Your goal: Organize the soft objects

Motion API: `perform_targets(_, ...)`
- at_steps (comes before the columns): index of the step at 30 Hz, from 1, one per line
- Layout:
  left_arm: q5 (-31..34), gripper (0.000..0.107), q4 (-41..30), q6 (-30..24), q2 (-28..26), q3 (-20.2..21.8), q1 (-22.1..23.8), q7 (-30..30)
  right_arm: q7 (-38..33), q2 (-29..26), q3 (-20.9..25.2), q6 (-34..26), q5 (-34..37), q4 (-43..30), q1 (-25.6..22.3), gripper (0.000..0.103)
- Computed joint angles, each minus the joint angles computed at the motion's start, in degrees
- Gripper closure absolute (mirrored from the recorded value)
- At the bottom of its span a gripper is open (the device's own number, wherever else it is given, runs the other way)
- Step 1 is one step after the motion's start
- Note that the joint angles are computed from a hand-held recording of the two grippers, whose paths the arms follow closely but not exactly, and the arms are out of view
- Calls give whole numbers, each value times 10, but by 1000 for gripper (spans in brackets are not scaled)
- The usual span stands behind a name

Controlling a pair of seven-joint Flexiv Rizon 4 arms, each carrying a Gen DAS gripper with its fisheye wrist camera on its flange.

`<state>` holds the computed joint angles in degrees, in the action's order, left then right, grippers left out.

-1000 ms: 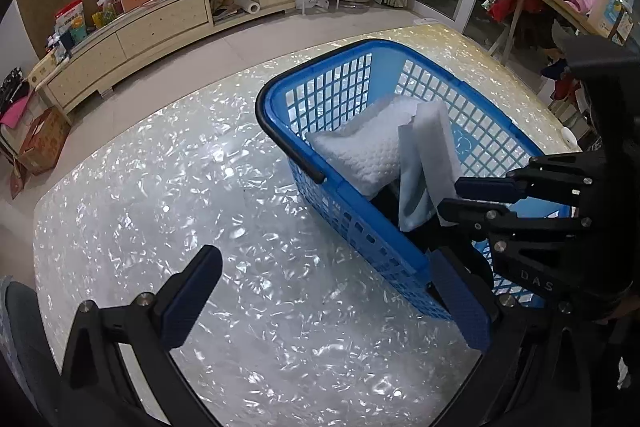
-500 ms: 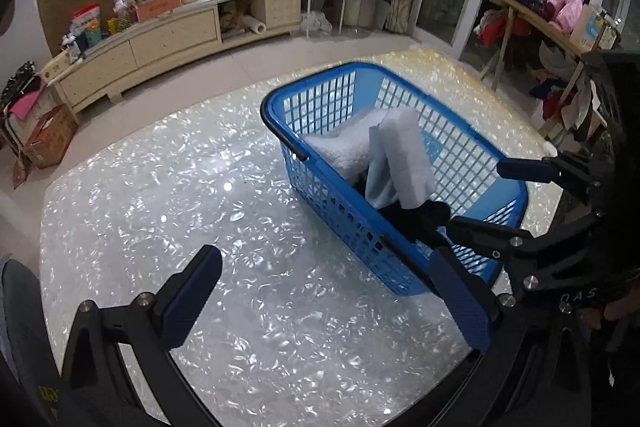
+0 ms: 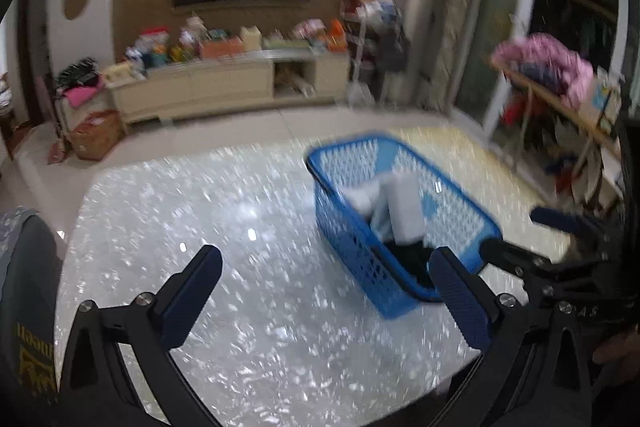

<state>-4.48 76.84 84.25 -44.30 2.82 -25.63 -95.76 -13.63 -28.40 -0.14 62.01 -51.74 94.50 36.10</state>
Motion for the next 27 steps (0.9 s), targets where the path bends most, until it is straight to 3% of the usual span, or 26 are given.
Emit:
perform_targets(4, 4, 4, 29, 61, 24, 36, -19, -32, 58, 12, -29, 21, -74, 5, 13, 0)
perform_targets(10, 2, 4, 52, 101, 44, 103, -66, -56, 116, 19, -29, 36, -158, -1, 4, 0)
perform_targets(14, -5, 4, 60, 110, 46, 171, -117, -71, 143, 22, -24, 41, -194, -2, -5, 0)
perform_targets(18, -12, 4, 69, 123, 49, 185, -133, -58, 146, 20, -16, 41, -209, -3, -11, 0)
perform_targets(27, -34, 4, 88, 126, 61, 149, -117, -23, 157, 17, -8, 42, -220, 3, -20, 0)
